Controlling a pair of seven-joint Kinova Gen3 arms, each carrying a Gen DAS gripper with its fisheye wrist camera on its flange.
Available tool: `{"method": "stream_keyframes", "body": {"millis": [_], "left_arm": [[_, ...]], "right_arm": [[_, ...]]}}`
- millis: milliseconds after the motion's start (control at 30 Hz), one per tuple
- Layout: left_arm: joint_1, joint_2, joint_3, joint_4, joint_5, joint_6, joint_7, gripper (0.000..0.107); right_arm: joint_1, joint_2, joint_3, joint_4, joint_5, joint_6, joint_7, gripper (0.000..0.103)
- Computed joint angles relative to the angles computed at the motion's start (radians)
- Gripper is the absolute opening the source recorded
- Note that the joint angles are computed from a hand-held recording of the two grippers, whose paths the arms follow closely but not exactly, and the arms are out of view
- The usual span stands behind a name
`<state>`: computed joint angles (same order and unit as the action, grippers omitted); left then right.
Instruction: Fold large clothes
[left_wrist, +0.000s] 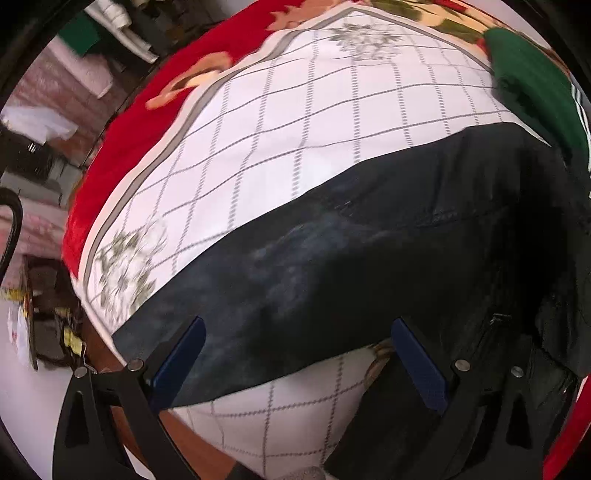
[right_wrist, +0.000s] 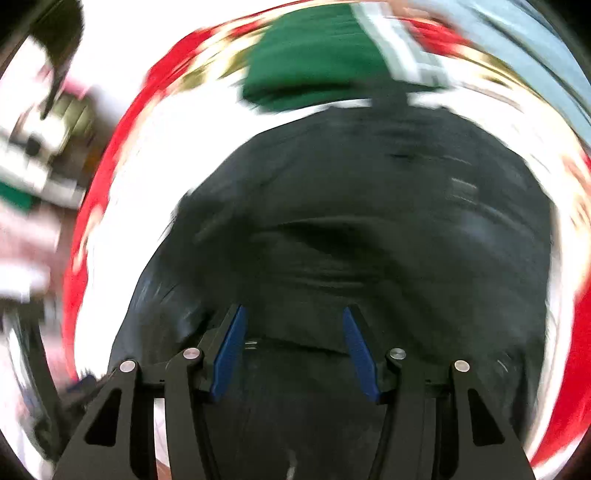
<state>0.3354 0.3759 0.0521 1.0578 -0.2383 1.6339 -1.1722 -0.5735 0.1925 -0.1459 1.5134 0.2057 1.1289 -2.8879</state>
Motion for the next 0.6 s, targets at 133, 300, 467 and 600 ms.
{"method": "stream_keyframes", "body": {"millis": [133,300,467,600], "left_arm": [[0.023,-0.027,-0.004,0.055,-0.016,-0.003,0.071,0.103],[0.085,-0.02,0.016,0.068,-0.053,-0.023,0.167,0.103],[0.189,0.065,0.025,-0.064,-0.085,0.035,0.239,0.103],[0.255,0.088,0.005,-0.112,-0.128,0.069,0.282,0.103]], "right_arm": [[-0.069,-0.057,0.149,0.091,-0.006,0.163,-0.148,0.057],[0.13,-0.067,0.083,0.204,-0.046,0.145,-0.05,0.057],[0.198,0.067,0.013,0.152,0.019,0.23,0.029,0.057],[0.141,0.011,0.095,0.207,-0.002,0.271,-0.085,0.057]]}}
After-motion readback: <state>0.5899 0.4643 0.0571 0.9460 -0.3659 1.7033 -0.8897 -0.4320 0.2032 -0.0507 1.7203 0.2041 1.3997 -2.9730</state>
